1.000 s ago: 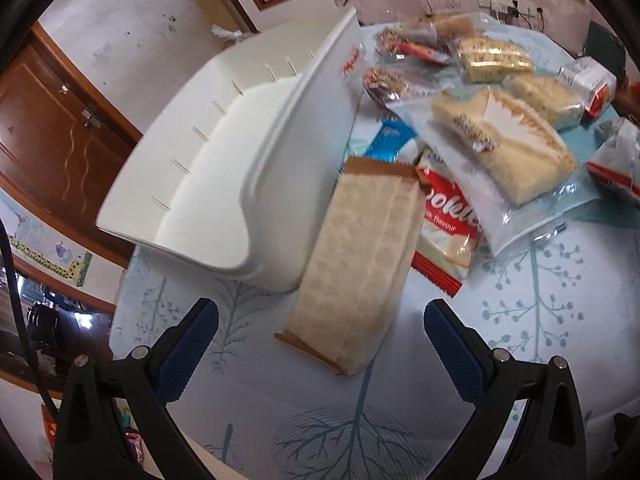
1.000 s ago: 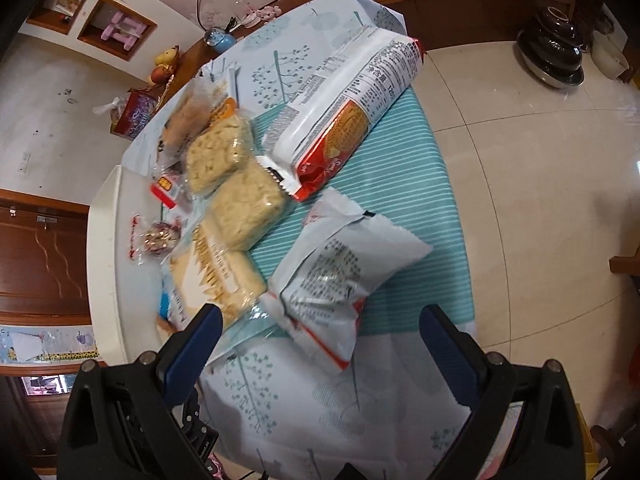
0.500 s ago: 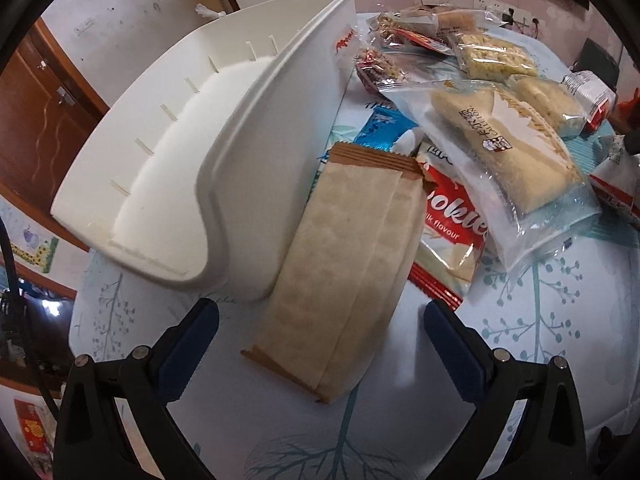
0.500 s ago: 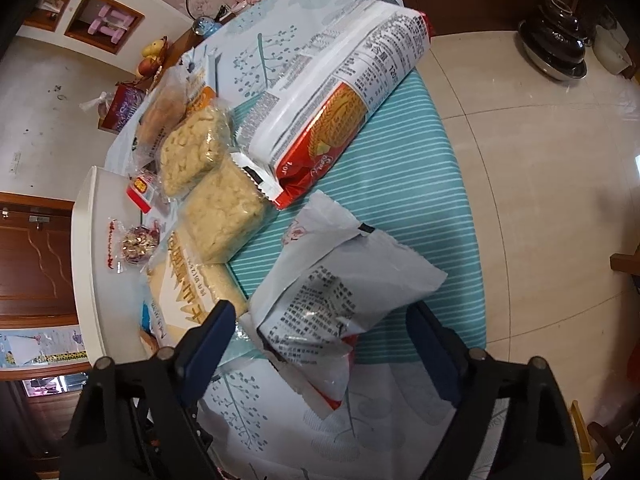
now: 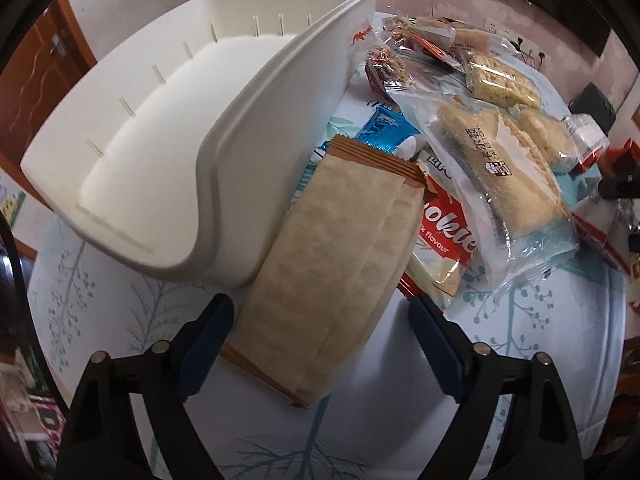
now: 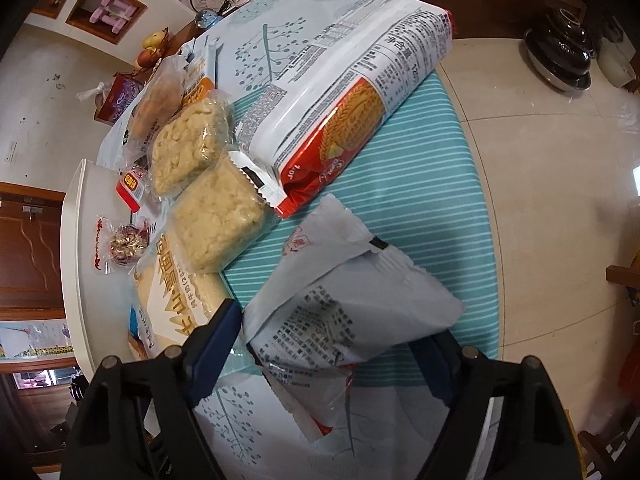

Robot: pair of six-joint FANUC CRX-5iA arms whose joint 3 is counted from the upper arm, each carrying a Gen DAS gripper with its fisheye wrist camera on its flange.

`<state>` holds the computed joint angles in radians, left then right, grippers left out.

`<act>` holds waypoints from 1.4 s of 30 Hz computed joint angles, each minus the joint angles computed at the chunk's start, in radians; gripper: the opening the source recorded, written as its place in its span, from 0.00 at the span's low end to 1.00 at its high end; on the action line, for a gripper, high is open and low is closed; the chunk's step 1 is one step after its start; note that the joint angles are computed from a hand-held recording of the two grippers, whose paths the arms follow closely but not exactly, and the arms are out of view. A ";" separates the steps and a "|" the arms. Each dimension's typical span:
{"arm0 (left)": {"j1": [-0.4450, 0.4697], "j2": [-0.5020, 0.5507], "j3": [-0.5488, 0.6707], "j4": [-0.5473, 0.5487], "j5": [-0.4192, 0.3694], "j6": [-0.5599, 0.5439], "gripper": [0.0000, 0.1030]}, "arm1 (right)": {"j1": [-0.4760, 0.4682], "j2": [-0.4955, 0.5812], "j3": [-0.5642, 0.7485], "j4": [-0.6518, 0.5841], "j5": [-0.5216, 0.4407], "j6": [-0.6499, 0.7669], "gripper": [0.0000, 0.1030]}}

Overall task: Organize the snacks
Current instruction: 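Close left gripper on tan wafer pack while right gripper grasps silver snack bag, then lift wafer pack with left tool while right tool carries silver bag over white tray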

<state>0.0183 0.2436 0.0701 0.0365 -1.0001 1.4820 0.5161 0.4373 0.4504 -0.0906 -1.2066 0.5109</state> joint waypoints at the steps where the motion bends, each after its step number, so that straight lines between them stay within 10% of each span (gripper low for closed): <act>1: 0.003 -0.002 -0.007 0.015 0.000 -0.002 0.79 | 0.000 0.001 0.002 0.000 -0.002 0.000 0.79; 8: -0.007 -0.006 -0.005 0.023 -0.013 0.000 0.62 | -0.002 0.006 0.015 -0.002 -0.028 -0.010 0.74; 42: 0.031 -0.131 -0.031 0.162 -0.225 -0.012 0.55 | 0.064 -0.113 -0.039 -0.066 -0.063 -0.005 0.60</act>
